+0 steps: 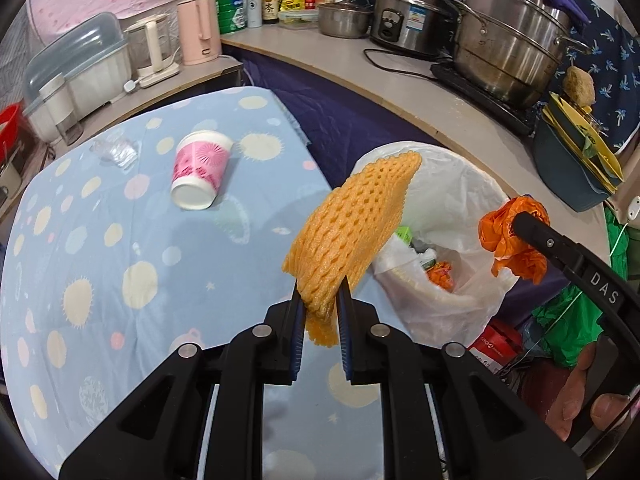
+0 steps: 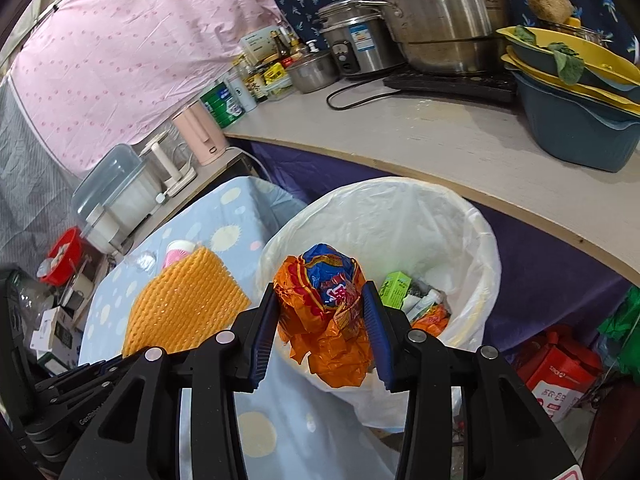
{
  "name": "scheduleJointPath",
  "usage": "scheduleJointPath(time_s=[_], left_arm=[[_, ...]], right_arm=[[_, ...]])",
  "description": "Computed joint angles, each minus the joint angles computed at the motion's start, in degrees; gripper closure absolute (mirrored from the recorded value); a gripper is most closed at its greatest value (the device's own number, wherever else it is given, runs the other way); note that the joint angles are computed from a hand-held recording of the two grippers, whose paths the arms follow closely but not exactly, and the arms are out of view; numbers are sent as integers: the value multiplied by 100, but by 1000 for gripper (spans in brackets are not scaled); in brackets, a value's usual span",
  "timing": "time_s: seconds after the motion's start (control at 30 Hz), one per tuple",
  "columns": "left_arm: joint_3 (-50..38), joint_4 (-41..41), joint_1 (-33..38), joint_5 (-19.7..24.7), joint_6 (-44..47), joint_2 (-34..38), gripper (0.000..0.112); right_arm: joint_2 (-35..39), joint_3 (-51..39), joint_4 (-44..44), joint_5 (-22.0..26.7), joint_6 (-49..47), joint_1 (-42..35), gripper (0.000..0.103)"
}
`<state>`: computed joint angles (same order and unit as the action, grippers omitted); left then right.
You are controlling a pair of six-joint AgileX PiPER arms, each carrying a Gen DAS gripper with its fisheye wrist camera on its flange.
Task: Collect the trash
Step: 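Carry the sleeve and wrapper over the trash bin with both tools, then open both tools to drop the sleeve and wrapper into the bin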
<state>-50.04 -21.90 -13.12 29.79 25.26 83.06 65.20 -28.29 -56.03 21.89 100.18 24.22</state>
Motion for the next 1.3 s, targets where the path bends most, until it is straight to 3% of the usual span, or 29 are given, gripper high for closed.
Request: scheduleJointPath(time_s=[0.6, 0.97, 1.13, 1.2, 1.3], left_arm=[[-991, 1164, -1250, -99, -1595, 775, 98], [-1322, 1715, -1564, -114, -2183, 1036, 94], [-1334, 1968, -1648, -116, -2462, 1012, 80], [-1322, 2091, -1674, -127, -2630, 981, 61], [-1270, 2260, -1690, -168, -2789, 886, 55]], right_arm=[[274, -112, 780, -750, -1380, -1418, 61], [318, -270, 235, -490, -881, -1418, 51], [126, -291, 306, -290, -980, -1369, 47], [22, -304, 310, -157, -969, -1292, 45], [-83, -364, 390, 68, -1022, -1176, 41]])
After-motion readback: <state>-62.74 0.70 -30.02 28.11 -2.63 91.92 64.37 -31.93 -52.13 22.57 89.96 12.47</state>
